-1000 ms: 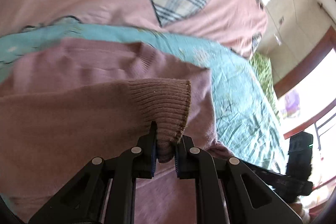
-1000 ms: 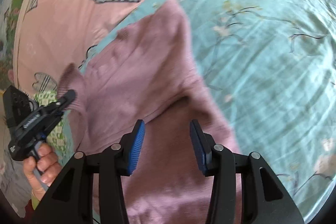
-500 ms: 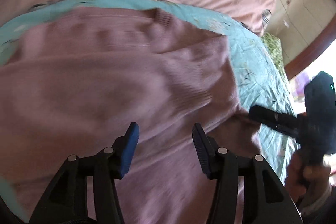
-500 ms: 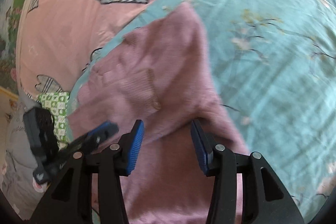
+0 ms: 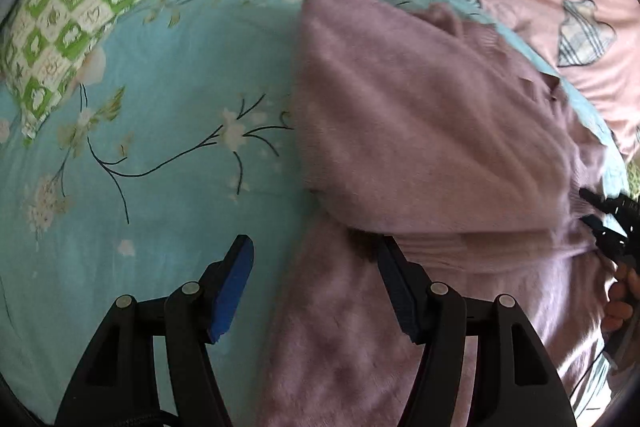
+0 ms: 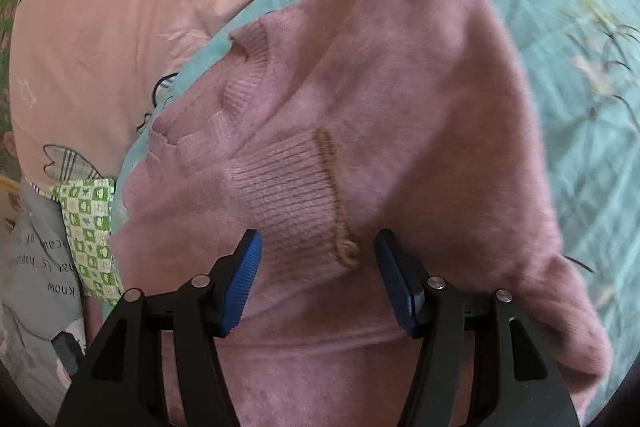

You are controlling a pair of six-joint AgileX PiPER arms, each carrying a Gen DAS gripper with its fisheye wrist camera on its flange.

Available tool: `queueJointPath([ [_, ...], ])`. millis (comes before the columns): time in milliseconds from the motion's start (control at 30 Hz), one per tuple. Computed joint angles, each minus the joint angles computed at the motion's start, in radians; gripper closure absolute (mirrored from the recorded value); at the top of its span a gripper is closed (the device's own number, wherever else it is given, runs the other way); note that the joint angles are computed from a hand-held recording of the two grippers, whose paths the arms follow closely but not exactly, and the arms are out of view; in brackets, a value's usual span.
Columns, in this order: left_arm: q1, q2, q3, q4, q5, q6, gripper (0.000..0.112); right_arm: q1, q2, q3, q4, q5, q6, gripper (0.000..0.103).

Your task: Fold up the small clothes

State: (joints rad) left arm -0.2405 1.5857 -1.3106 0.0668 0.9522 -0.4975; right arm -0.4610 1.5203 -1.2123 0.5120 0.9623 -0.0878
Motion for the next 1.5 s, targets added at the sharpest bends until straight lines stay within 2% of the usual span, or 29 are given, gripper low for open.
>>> queueJointPath([
  [33,0.005,0.017,-0.009,-0.005,-0.007,0.003,0.048,0.018,0.012,-0.012,-0.005,0.004,-0.004,0.08],
  [67,0.001,0.033,-0.023,-0.002,-0.009,0.0,0.048,0.029,0.029,-0.032,-0.002,0.025,-0.008,0.089],
  [167,-0.019,0.08,-0.072,0.03,0.002,-0.027,0.048,0.039,0.007,-0.087,0.055,0.061,-0.049,0.093],
  [300,-0.032,0.115,-0.111,0.067,0.004,-0.072,0.048,-0.068,-0.099,-0.183,0.304,0.154,-0.219,0.094],
  [333,-0.029,0.119,-0.116,0.086,0.006,-0.094,0.048,-0.101,-0.13,-0.197,0.317,0.162,-0.243,0.094],
  [400,-0.004,0.122,-0.121,0.081,0.0,-0.128,0.048,-0.16,-0.15,-0.209,0.273,0.181,-0.239,0.094],
  [500,0.05,0.11,-0.109,0.006,-0.021,-0.088,0.047,-0.257,-0.117,-0.146,0.174,0.179,-0.241,0.094],
  [633,0.002,0.126,-0.127,0.071,0.005,-0.11,0.048,-0.299,-0.089,-0.042,0.114,0.137,-0.264,0.094],
  [767,0.009,0.109,-0.098,0.048,-0.012,-0.125,0.048,-0.311,-0.124,0.022,0.125,0.11,-0.285,0.094],
  [1000,0.038,0.041,-0.013,0.005,-0.031,-0.081,0.048,-0.302,-0.143,0.066,0.041,0.102,-0.306,0.094],
  [1300,0.035,0.081,-0.053,0.005,-0.001,-0.069,0.048,-0.244,-0.115,0.046,-0.072,0.071,-0.246,0.094],
  [1400,0.088,0.042,-0.029,-0.117,0.01,0.064,0.048,-0.234,-0.114,0.039,-0.1,0.09,-0.224,0.092],
  [1500,0.181,-0.02,-0.003,-0.345,0.018,0.294,0.048,-0.232,-0.123,0.014,-0.122,0.135,-0.206,0.085],
])
